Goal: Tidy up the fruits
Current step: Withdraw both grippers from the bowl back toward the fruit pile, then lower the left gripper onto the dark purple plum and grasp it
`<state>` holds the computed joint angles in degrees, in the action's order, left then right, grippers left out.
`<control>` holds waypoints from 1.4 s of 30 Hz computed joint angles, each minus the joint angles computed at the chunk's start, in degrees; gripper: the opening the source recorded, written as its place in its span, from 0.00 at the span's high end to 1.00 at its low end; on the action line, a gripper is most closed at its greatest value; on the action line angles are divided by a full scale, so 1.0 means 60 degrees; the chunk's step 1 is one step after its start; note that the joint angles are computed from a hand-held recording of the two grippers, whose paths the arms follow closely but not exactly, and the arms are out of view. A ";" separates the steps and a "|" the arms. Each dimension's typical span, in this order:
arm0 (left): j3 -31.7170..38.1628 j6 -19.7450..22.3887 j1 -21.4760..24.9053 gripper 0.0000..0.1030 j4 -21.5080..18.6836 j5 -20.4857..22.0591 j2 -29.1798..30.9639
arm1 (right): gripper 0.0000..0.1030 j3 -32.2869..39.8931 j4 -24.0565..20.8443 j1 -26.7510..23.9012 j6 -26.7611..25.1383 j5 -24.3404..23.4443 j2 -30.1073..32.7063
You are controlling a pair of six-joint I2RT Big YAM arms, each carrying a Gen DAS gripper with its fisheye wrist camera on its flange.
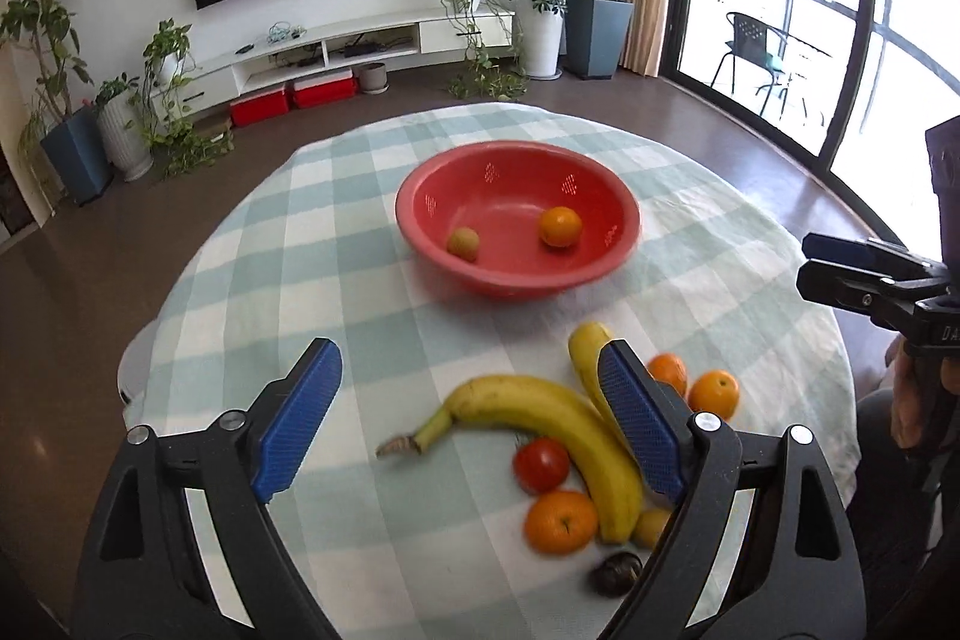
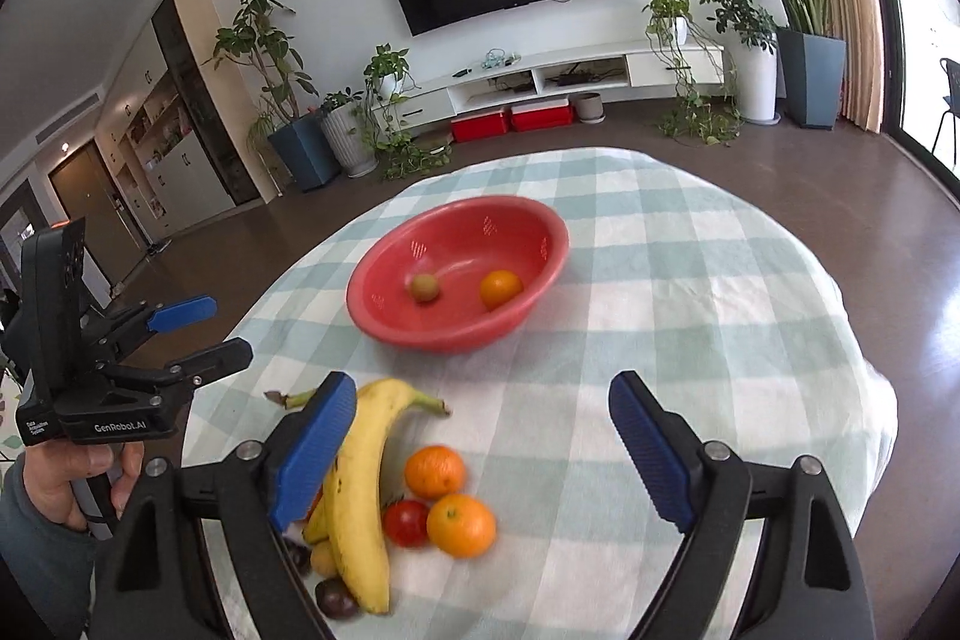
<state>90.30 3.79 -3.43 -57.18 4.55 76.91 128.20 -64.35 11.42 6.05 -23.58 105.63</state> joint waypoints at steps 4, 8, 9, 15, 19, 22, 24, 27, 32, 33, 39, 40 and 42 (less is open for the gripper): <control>-0.1496 -0.0376 -0.0051 0.15 -0.0057 0.0321 -0.1135 | 0.14 -0.2339 0.0887 0.0058 0.0334 -0.0123 -0.1289; -0.2418 -0.0540 -0.0244 0.15 -0.0208 0.0612 -0.1817 | 0.15 -0.3181 0.0939 0.0222 0.0168 0.0018 -0.1772; -0.2562 -0.0570 -0.0270 0.15 -0.0259 0.0701 -0.1941 | 0.15 -0.3208 0.0912 0.0272 0.0048 0.0110 -0.1809; -0.3206 -0.1011 -0.0542 0.15 -0.0241 0.0709 -0.2174 | 0.25 -0.3372 0.0687 0.0331 0.0032 0.0469 -0.1898; -0.3228 -0.0509 -0.0806 0.15 -0.0260 0.0304 -0.2106 | 0.33 -0.3512 0.0616 0.0307 0.0100 0.0444 -0.1952; -0.3026 -0.0105 -0.0838 0.16 -0.0351 0.0395 -0.1909 | 0.33 -0.3541 0.0578 0.0317 0.0116 0.0434 -0.1972; -0.2887 0.0221 -0.0867 0.26 -0.0457 0.0457 -0.1760 | 0.33 -0.3566 0.0573 0.0318 0.0095 0.0437 -0.1983; -0.2666 0.0660 -0.0853 0.47 -0.0785 0.0598 -0.1460 | 0.33 -0.3602 0.0583 0.0318 0.0110 0.0434 -0.2004; -0.2504 0.1180 -0.0782 0.48 -0.1107 0.0697 -0.1190 | 0.33 -0.3604 0.0580 0.0313 0.0177 0.0383 -0.1986; -0.2512 0.1173 -0.0779 0.48 -0.1111 0.0675 -0.1186 | 0.33 -0.3613 0.0581 0.0317 0.0181 0.0390 -0.1993; -0.2447 0.1208 -0.0962 0.48 -0.1133 0.0730 -0.1034 | 0.33 -0.3600 0.0509 0.0275 0.0023 0.0368 -0.1994; -0.2456 0.1215 -0.1010 0.48 -0.1124 0.0696 -0.1008 | 0.33 -0.3600 0.0515 0.0282 0.0045 0.0366 -0.1986; -0.2448 0.1182 -0.1047 0.48 -0.1132 0.0680 -0.0937 | 0.33 -0.3626 0.0521 0.0263 0.0072 0.0342 -0.2004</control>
<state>75.61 10.88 -9.71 -63.97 8.63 71.28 106.44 -61.22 13.00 6.48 -21.53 93.60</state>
